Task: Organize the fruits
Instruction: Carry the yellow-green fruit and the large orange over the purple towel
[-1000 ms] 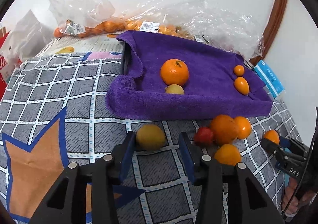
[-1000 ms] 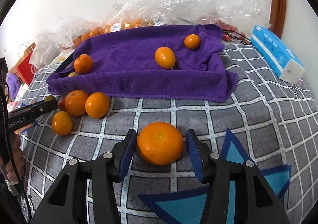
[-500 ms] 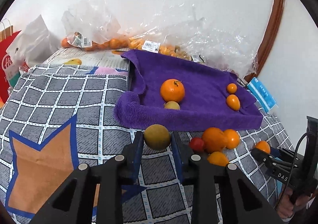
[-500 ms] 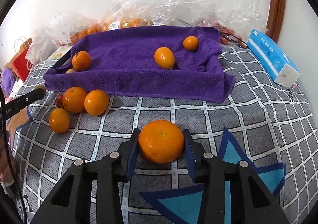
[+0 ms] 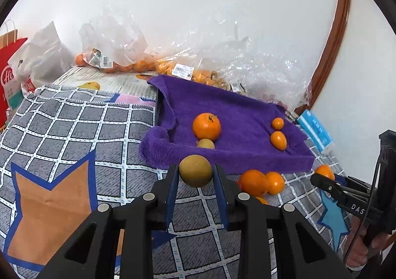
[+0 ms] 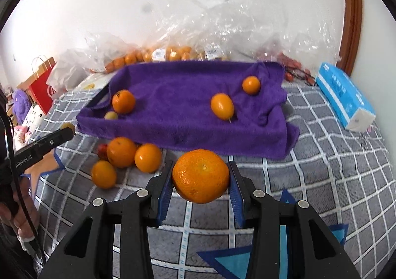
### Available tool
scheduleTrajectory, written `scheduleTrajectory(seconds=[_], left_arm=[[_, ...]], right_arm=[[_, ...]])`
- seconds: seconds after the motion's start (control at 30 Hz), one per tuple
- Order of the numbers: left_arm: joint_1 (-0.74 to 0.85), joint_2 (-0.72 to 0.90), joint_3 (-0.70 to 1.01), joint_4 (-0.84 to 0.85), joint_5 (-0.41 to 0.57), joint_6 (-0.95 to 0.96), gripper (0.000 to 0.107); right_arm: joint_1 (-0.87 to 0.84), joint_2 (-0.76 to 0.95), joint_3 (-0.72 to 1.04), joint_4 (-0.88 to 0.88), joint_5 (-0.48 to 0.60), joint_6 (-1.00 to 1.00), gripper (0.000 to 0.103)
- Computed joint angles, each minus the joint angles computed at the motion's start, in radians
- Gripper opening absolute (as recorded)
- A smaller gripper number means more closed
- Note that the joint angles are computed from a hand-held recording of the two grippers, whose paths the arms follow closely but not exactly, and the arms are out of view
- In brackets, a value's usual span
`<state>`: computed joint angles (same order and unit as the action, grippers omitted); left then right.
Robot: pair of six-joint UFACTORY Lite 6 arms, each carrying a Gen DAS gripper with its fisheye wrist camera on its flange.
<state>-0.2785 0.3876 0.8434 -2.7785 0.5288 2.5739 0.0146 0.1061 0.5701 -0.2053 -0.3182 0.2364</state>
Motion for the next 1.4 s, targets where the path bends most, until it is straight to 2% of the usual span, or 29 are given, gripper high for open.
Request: scheduleTrajectory(seconds=[0.2,0.47,0.53,0.63,0.77,1.0,1.07,1.2,1.27,1.33,1.4], left_arm=[[0.029,-0.006,-0.011,0.044,0.030,-0.070,0.027],[0.025,-0.022,-0.011,0.006,0.022,-0.051,0.027],[0.017,-0.033,0.004,0.015,-0.022,-0.071,0.027],[0.011,-0.058,0.049,0.121,-0.109,-0.200,0.027],[0.011,-0.088,0.115,0.237,-0.155,-0.317,0.027],[0.010,0.055,0.390,0.298,-0.274,-0.392,0.027],[0.003,0.114,0.467,0.281,-0.301,-0.377,0.027],[0.010,0.221,0.562,0.276,-0.282,-0.393,0.027],[0.029,0.264,0.575,0.352,-0.237,-0.480,0.027],[0.037,0.293,0.590,0.403,-0.235,-0.533,0.027],[0.035,0.320,0.613,0.421,-0.273,-0.544,0.027]], right_arm=[[-0.013,0.016,0.032,-0.056,-0.001,0.067,0.041],[-0.060,0.027,0.063,-0.153,-0.003,0.166,0.041],[-0.074,0.015,0.073,-0.165,0.005,0.169,0.041],[-0.092,0.003,0.099,-0.161,0.023,0.152,0.041],[-0.137,0.022,0.166,-0.313,0.031,0.289,0.041],[-0.168,0.128,0.355,-0.576,0.063,0.549,0.041],[-0.160,0.165,0.415,-0.565,0.086,0.540,0.041],[-0.154,0.256,0.515,-0.571,0.095,0.558,0.041],[-0.157,0.313,0.557,-0.575,0.090,0.572,0.041],[-0.165,0.364,0.579,-0.570,0.077,0.571,0.041],[-0.178,0.409,0.606,-0.685,0.054,0.672,0.041]])
